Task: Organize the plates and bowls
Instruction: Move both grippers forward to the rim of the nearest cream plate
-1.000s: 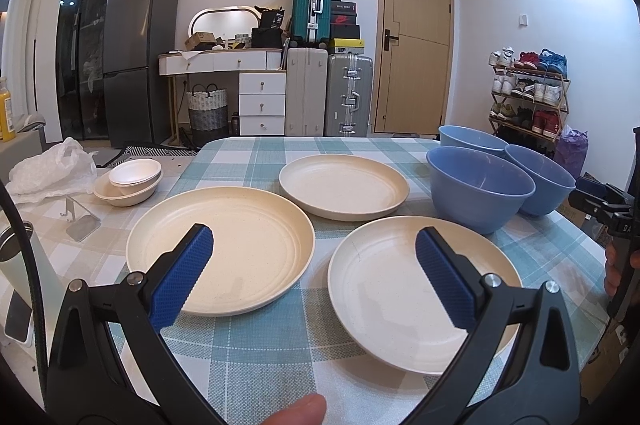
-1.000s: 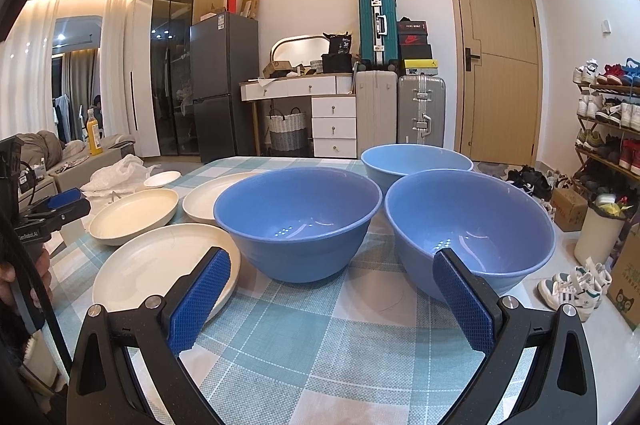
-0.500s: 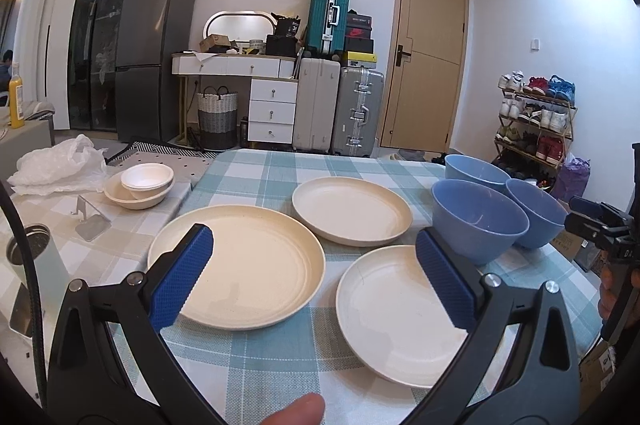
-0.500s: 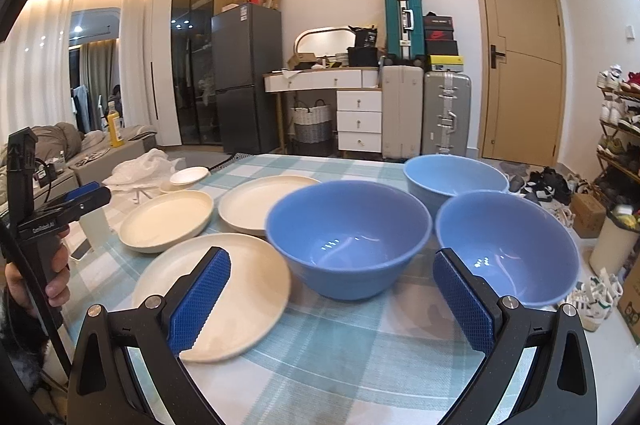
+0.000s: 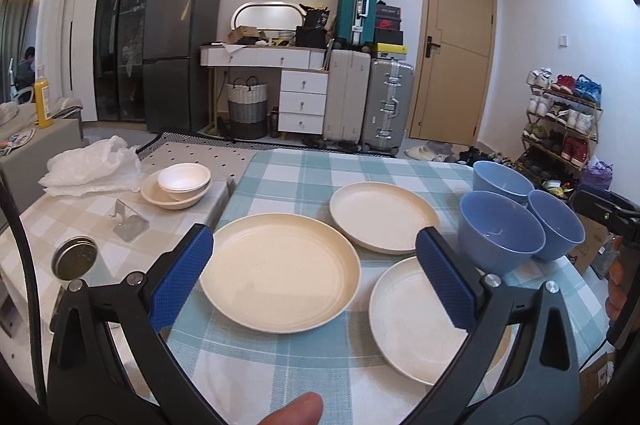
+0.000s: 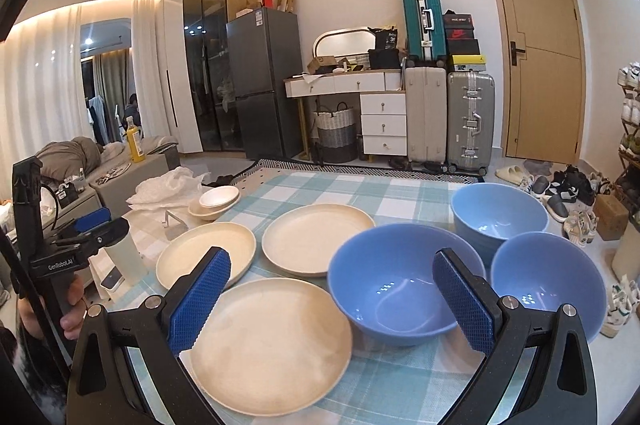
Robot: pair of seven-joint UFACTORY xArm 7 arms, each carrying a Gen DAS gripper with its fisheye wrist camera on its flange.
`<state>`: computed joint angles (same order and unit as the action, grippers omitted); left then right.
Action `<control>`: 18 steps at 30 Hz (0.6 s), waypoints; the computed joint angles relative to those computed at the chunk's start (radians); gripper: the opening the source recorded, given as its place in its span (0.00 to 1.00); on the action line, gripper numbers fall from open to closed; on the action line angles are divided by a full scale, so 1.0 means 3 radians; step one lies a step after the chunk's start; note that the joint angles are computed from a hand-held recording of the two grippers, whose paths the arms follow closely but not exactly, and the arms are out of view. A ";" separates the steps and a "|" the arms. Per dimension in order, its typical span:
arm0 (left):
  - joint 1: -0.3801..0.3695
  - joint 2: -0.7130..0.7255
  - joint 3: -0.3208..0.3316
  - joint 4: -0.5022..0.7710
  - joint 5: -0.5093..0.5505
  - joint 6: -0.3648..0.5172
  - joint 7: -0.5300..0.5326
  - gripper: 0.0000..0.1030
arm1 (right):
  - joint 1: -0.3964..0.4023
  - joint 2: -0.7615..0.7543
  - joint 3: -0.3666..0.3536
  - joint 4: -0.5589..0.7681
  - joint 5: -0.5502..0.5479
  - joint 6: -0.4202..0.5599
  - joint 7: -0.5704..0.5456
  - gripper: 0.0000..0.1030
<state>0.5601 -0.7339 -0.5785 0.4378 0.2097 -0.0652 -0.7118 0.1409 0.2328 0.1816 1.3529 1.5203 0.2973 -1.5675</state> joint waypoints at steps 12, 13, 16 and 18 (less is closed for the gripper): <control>-0.0225 0.0114 0.0523 0.0233 0.0227 0.0620 -0.0041 0.98 | 0.0103 0.0183 0.0166 0.0395 -0.1074 0.0023 0.1015 1.00; -0.0199 0.0194 0.0540 0.0267 0.0262 0.0617 -0.0057 0.98 | 0.0102 0.0206 0.0185 0.0424 -0.1165 0.0029 0.1099 1.00; -0.0217 0.0454 0.0645 0.0396 0.0337 0.0697 -0.0100 0.98 | 0.0166 0.0355 0.0192 0.0606 -0.1607 0.0035 0.1503 1.00; -0.0265 0.0579 0.0752 0.0445 0.0381 0.0729 -0.0126 0.98 | 0.0172 0.0440 0.0226 0.0713 -0.1798 0.0073 0.1677 1.00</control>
